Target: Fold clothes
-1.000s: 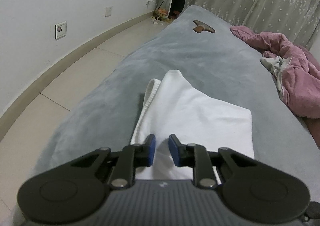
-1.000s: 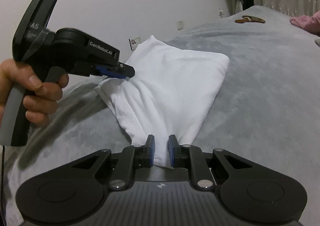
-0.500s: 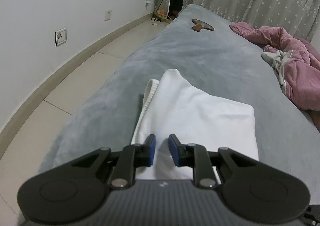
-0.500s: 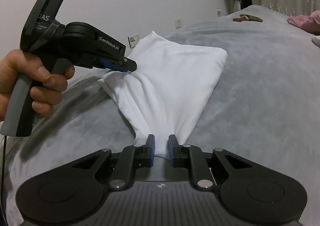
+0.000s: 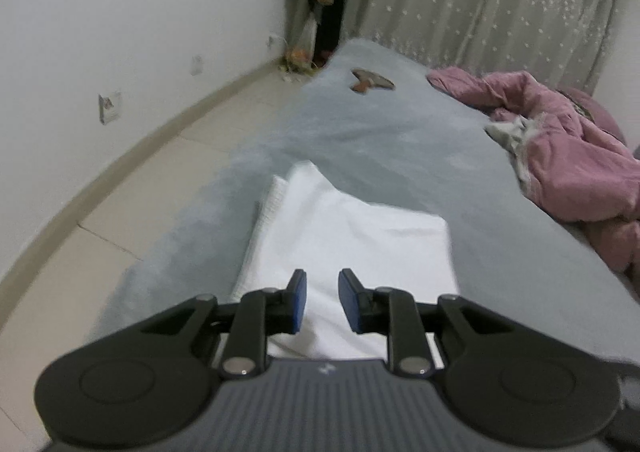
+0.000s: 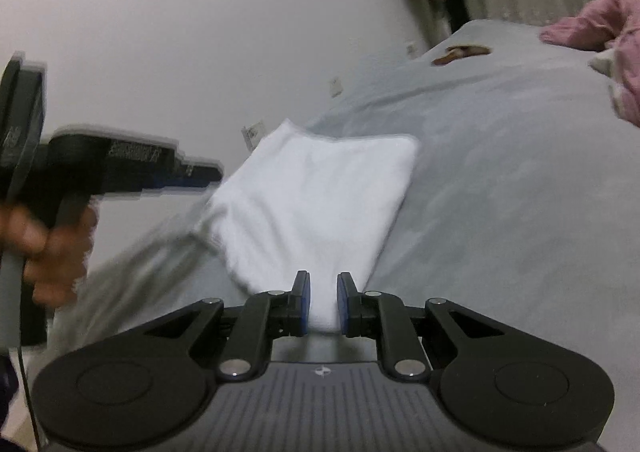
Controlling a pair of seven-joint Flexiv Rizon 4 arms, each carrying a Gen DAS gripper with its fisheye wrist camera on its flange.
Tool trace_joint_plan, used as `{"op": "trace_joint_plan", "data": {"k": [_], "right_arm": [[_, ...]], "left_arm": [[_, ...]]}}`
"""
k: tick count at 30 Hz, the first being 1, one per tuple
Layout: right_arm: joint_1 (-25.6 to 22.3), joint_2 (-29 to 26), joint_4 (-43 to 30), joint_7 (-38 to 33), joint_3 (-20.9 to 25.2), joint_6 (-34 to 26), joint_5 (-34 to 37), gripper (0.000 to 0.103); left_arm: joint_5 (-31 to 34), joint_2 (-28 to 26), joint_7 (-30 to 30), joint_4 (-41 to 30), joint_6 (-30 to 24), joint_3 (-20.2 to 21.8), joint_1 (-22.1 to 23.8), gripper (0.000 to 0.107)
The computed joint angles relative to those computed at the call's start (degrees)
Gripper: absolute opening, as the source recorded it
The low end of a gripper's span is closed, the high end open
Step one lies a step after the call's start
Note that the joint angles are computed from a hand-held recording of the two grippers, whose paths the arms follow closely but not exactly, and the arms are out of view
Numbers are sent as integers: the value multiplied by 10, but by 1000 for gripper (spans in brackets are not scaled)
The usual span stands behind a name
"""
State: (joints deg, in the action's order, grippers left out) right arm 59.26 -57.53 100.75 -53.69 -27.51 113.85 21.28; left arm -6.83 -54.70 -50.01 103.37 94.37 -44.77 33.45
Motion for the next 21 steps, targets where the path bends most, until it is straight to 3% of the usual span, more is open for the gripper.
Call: {"op": "trace_joint_plan", "data": {"k": [4, 7, 16, 21], "right_arm": [[-32, 5, -16, 7, 9, -6, -10, 15], [-63, -2, -47, 8, 21, -19, -36, 15], [-136, -50, -162, 28, 39, -70, -119, 15], [-156, -75, -200, 73, 32, -94, -145, 15]], "left_arm": [[-4, 9, -10, 6, 2, 25, -29, 20], [-1, 15, -14, -5, 13, 72, -70, 20], [-7, 14, 2, -20, -6, 102, -94, 23], [-18, 19, 7, -25, -12, 123, -112, 24]]}}
